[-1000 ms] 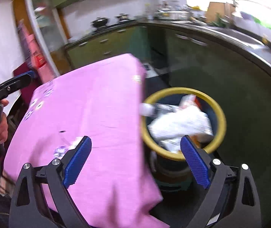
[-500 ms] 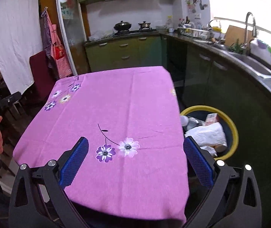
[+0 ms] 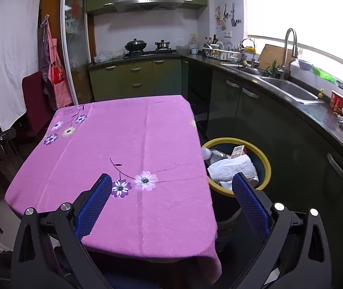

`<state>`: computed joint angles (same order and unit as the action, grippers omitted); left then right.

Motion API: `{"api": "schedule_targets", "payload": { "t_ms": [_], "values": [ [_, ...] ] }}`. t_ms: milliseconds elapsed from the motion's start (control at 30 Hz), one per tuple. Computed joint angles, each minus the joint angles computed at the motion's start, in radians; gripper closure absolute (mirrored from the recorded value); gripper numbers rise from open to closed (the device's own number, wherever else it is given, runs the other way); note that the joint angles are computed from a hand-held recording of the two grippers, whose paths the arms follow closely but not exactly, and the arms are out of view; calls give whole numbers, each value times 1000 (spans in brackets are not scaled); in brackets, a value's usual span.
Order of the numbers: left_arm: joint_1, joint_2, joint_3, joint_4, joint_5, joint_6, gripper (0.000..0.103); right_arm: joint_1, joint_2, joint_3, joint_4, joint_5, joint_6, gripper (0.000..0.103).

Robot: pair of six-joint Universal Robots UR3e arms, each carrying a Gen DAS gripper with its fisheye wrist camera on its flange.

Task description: Collect trash

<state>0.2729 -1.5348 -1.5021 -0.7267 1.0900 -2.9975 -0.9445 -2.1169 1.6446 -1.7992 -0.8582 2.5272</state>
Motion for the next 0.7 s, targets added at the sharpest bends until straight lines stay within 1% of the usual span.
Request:
{"api": "schedule_targets", "payload": {
  "t_ms": [167, 533, 700],
  "values": [
    [1, 12, 2, -7, 4, 6, 7, -46, -19, -21, 69, 43, -47, 5],
    [-7, 32, -3, -6, 32, 16, 7, -23, 8, -28, 38, 31, -27, 5],
    [-1, 35, 0, -16, 25, 22, 7, -15, 13, -29, 27, 27, -18, 5]
  ]
}}
